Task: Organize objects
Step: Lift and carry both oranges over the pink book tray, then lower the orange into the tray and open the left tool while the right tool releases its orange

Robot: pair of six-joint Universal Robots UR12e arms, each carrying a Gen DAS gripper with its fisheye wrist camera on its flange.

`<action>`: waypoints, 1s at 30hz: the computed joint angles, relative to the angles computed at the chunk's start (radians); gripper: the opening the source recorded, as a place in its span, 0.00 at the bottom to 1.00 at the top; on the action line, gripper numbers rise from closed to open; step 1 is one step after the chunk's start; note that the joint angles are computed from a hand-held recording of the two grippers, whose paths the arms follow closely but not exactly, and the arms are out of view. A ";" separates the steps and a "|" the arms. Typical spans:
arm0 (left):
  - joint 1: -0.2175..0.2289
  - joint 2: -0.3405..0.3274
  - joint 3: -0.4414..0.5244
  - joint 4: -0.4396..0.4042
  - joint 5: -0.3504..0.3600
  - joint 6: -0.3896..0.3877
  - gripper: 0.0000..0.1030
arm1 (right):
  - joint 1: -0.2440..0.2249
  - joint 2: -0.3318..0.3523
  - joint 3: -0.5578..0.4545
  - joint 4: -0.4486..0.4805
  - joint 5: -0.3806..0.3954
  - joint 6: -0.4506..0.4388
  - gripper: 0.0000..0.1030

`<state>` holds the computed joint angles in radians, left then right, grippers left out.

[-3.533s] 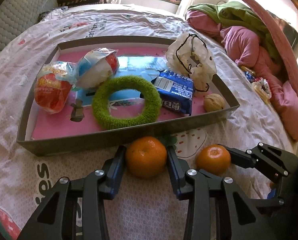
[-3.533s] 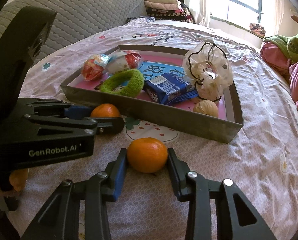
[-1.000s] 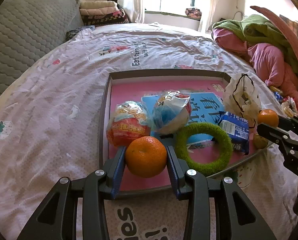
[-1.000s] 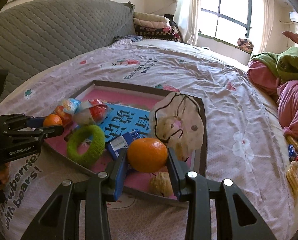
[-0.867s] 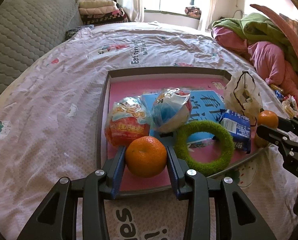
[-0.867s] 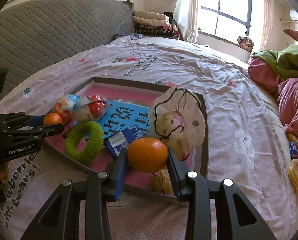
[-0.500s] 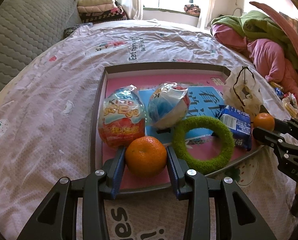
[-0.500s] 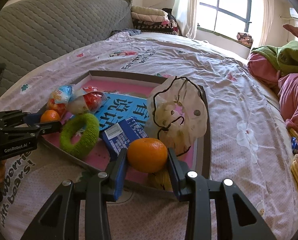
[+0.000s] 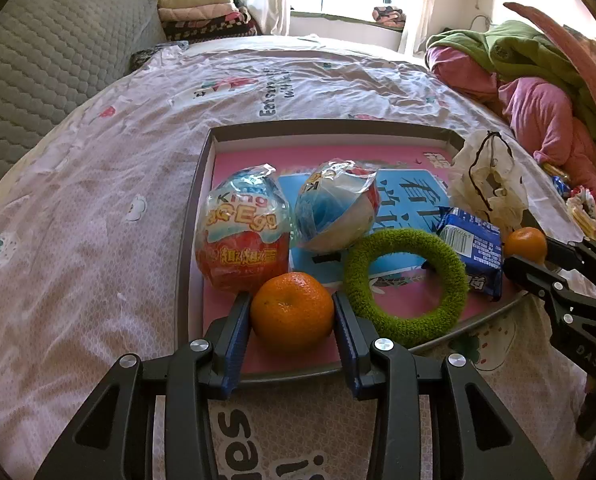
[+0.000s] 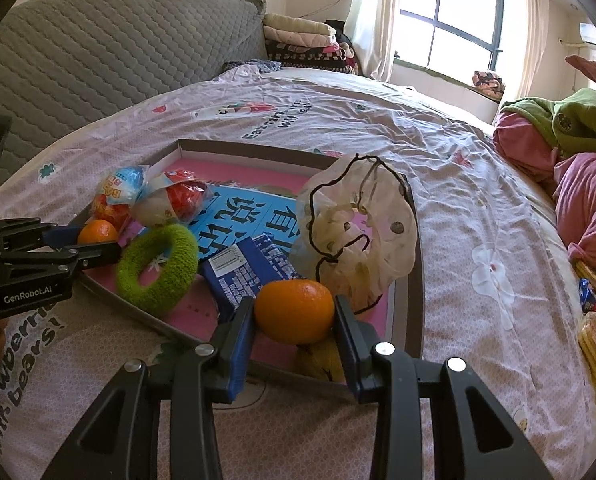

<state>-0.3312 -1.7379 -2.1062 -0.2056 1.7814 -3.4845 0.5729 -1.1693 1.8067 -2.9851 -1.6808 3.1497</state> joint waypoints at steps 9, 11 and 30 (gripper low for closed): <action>0.003 0.003 -0.002 -0.005 -0.010 -0.009 0.40 | 0.002 -0.001 0.000 0.003 -0.005 0.002 0.38; 0.005 0.004 -0.003 -0.005 -0.014 -0.011 0.40 | 0.004 -0.002 0.000 0.004 -0.008 0.001 0.38; 0.004 0.008 -0.001 -0.017 -0.024 -0.016 0.45 | -0.002 -0.007 0.003 0.015 -0.007 0.008 0.41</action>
